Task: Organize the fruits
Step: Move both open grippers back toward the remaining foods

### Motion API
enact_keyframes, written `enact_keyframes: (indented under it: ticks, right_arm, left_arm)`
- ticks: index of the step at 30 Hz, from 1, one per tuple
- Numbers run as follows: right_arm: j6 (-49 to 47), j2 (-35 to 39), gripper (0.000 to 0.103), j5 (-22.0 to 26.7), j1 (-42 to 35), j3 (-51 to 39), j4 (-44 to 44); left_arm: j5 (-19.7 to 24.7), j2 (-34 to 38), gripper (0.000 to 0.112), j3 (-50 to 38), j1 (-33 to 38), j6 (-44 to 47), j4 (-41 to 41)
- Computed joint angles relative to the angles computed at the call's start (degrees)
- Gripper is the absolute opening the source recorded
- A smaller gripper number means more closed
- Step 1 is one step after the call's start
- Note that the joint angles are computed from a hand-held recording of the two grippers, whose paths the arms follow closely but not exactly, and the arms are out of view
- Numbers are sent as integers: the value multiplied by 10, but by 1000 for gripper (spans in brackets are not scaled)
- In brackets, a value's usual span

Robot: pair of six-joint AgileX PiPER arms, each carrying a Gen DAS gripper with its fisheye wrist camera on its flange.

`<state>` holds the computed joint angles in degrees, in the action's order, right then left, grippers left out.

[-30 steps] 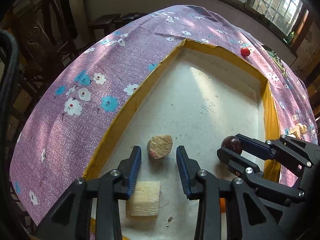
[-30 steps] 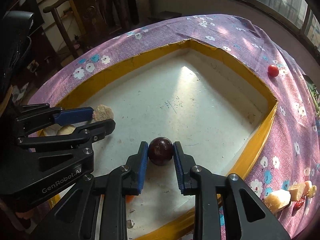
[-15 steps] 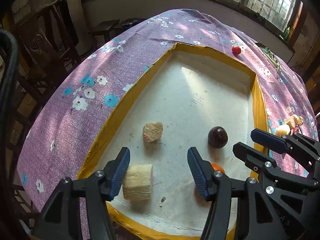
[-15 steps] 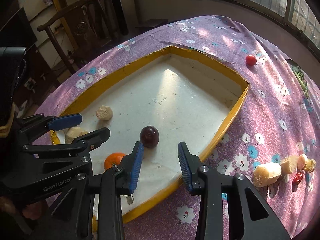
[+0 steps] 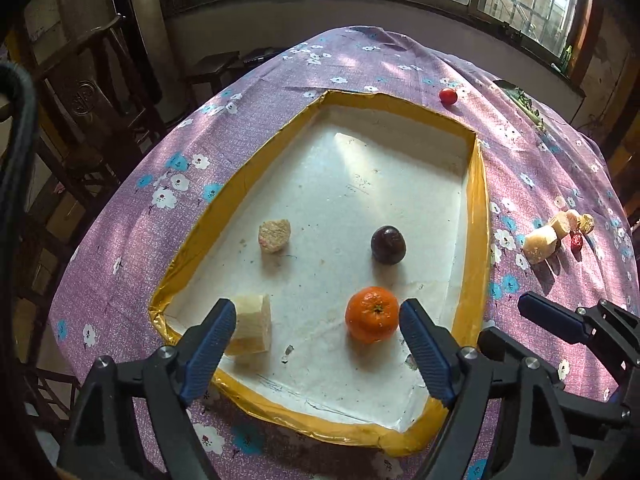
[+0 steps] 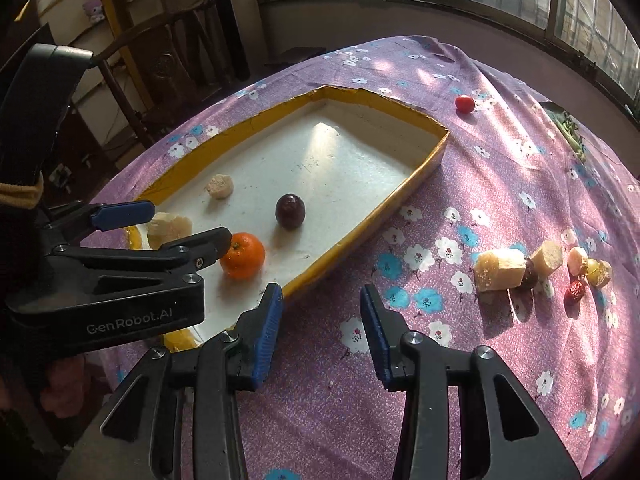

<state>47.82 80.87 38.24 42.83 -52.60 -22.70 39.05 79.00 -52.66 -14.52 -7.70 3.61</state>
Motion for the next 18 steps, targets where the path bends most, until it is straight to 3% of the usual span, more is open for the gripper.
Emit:
enact_keyframes:
  ticks: [8, 11, 15, 18]
  right_arm:
    - [31, -112, 39, -8, -43, 121, 24]
    - [28, -158, 39, -6, -79, 163, 40]
    - [0, -222, 39, 4, -138, 207, 70]
    - [-41, -266, 40, 10, -190, 233, 102]
  left_arm:
    - [-35, -56, 87, 25, -108, -96, 49]
    - [-56, -61, 87, 30, -173, -150, 102]
    - [-67, -39, 87, 22, -259, -219, 174]
    - [-65, 2, 87, -7, -286, -197, 150]
